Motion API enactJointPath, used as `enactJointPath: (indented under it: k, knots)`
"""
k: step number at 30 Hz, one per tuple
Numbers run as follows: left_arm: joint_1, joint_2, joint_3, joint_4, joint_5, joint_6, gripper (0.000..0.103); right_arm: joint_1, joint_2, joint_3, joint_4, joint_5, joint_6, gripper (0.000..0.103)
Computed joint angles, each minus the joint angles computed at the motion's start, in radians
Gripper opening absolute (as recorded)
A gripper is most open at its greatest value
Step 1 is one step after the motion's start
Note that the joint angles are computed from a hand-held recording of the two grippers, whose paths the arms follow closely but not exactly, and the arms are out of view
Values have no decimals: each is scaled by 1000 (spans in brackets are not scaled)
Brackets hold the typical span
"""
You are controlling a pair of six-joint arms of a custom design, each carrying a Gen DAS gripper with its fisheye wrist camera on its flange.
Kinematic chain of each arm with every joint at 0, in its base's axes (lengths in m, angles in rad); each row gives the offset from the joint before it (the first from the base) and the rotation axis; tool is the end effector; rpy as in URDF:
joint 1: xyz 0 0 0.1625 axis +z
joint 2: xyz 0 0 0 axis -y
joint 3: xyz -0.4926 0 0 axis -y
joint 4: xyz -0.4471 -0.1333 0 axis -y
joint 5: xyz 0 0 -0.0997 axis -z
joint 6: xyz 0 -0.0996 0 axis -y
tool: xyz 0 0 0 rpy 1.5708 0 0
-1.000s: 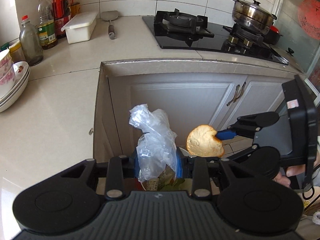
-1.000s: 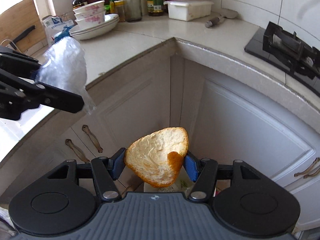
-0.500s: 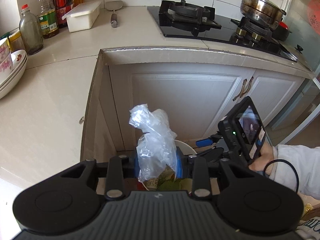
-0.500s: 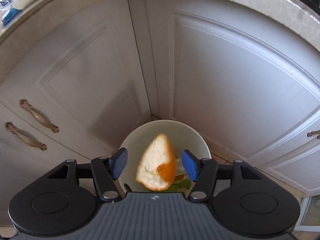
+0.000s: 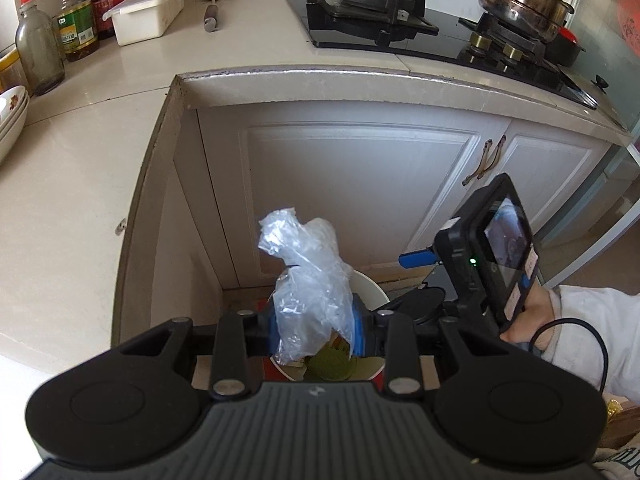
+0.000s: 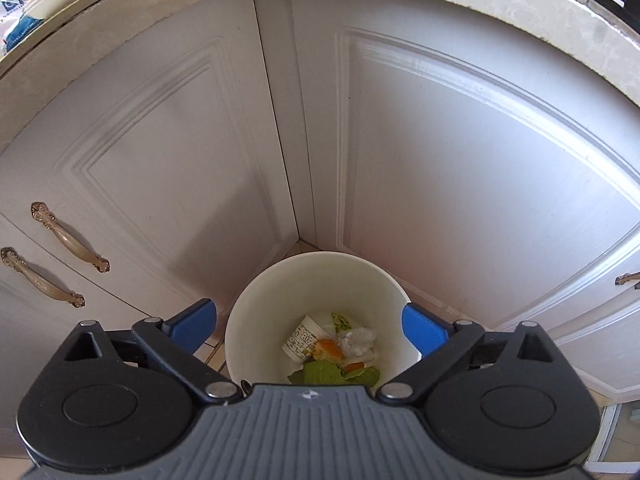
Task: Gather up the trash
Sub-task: 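Open the right tool over the bucket to drop the peel while the left tool holds the bag, then open the left tool over the bucket to drop the plastic bag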
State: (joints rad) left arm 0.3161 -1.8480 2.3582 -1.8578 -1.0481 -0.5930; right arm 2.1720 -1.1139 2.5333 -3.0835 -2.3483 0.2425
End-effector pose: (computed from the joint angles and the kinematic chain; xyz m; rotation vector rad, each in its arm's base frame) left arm -0.2601 -0.2776 0.3117 0.9277 2.4586 -0.3832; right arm 0.2733 -0.2863 0.1012 0.3862 -2.3898 0.5090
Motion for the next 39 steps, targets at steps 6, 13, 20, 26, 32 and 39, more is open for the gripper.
enactJointPath:
  k: [6,13,20,26,32,39]
  knots:
    - [49,76,28,-107,-18,46,31,44,-59,26,87,-50,63,103]
    - [109,214,62,-253,-29,99,31,102,-170,59,246,-83,207,103]
    - [156,351,89,-403,-14,145,33,138,-242,71,324,-102,300,103]
    - [156,415,117,-502,30,170,73,156,-264,66,348,-108,319,103]
    - [131,404,130,-536,87,148,90,140,-282,60,364,-93,295,103]
    - [98,367,118,-419,136,85,93,123,-284,42,387,-73,296,103]
